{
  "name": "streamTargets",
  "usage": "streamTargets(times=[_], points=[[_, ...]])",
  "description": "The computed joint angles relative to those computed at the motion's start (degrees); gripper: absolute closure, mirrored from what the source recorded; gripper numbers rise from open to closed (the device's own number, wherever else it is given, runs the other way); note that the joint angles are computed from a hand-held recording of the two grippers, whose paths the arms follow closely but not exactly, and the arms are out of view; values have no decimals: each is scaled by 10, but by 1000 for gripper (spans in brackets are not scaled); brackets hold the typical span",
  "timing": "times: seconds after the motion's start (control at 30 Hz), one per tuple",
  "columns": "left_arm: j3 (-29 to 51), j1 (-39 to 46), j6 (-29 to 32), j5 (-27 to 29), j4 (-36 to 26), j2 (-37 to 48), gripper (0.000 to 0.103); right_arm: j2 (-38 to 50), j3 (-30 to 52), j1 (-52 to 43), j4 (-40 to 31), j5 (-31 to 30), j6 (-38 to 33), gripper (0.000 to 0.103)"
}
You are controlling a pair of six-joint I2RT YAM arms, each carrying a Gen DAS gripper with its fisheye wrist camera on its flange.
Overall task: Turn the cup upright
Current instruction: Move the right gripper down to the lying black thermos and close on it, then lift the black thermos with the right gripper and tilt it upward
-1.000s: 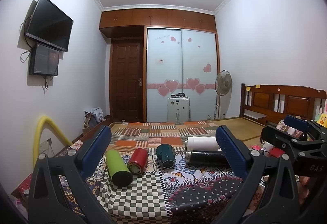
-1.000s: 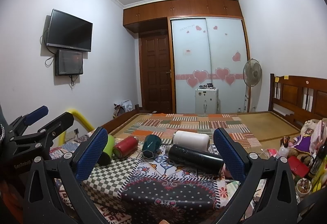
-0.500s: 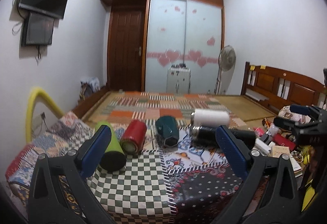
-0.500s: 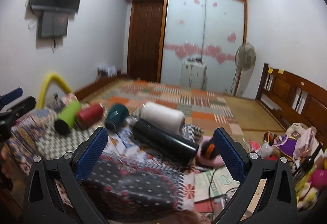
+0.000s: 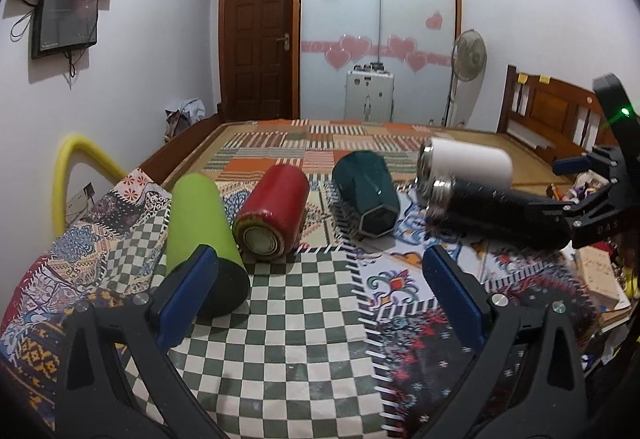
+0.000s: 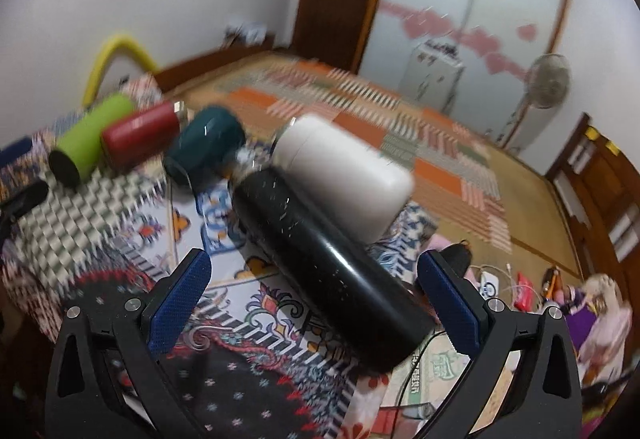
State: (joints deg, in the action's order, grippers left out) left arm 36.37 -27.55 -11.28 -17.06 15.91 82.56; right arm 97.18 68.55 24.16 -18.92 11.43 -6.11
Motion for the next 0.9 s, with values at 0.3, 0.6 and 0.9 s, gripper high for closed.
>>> streamTargets(times=[0.3,0.6,0.9], points=[[-5,-7,6,-13,35,40,0,159,221,-58,-248,-99,-89,0],[-22,-26,20,-28,67,54,0,243,360,-61,-393,-110,-116,6],[-22,-29,17,-36,79,61,0,282,402,-78,-419,-119,-112,25]])
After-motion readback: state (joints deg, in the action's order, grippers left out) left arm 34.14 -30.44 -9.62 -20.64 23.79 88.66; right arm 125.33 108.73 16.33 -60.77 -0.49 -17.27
